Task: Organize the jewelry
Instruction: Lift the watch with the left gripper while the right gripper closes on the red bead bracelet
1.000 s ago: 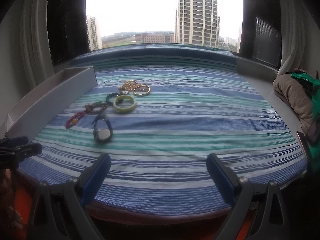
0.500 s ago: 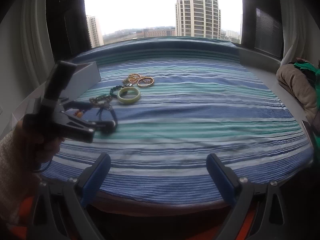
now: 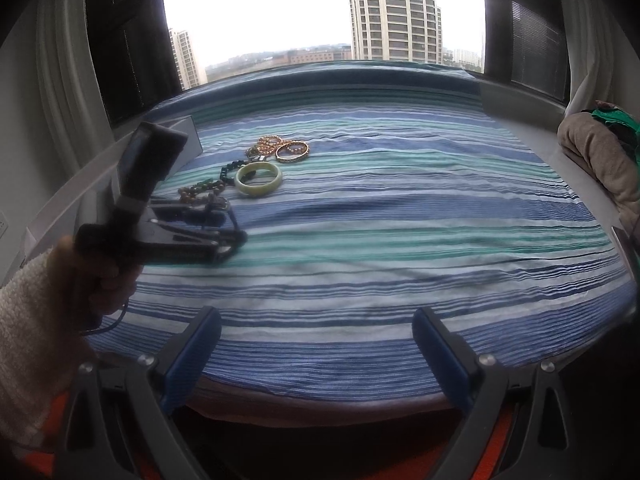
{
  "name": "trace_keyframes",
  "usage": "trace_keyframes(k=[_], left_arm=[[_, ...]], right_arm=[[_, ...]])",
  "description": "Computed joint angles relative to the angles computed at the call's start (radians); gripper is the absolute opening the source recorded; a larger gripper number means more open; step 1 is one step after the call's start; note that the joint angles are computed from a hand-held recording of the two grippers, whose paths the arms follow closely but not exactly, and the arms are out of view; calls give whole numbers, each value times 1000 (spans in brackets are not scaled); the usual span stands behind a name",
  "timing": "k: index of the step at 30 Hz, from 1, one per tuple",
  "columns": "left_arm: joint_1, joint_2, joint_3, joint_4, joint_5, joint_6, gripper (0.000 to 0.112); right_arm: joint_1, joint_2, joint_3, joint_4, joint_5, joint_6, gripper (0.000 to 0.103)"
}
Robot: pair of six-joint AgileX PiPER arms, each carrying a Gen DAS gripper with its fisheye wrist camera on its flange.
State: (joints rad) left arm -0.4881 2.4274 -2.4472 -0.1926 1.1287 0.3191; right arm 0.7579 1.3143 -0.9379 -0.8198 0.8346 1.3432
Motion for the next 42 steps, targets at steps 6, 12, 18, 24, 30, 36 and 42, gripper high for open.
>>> trace_keyframes(k=[6,12,18,24,30,36,42], left_arm=[[-13,-221,386,24,-244,-79,17],[-2,-418,642,106,-376,-200,17],[59,-576,854,124,-440,-270,17],[96,-702,1027,210,-507,-363,17],[133,-778,1110,192,-543,-364,17],[158,-826,1162,159,-576,-340,17],[201,-874,1216,121,-587,-296,17]], right_arm=[[-1,7,-14,8,8,-17,98],[-5,16,-21,11,8,-28,98],[13,47,-45,13,25,-46,98],[24,77,-77,36,33,-77,98],[50,132,-151,55,89,-131,98],[52,150,-189,77,53,-165,98],[-24,182,-246,212,-73,-278,98]])
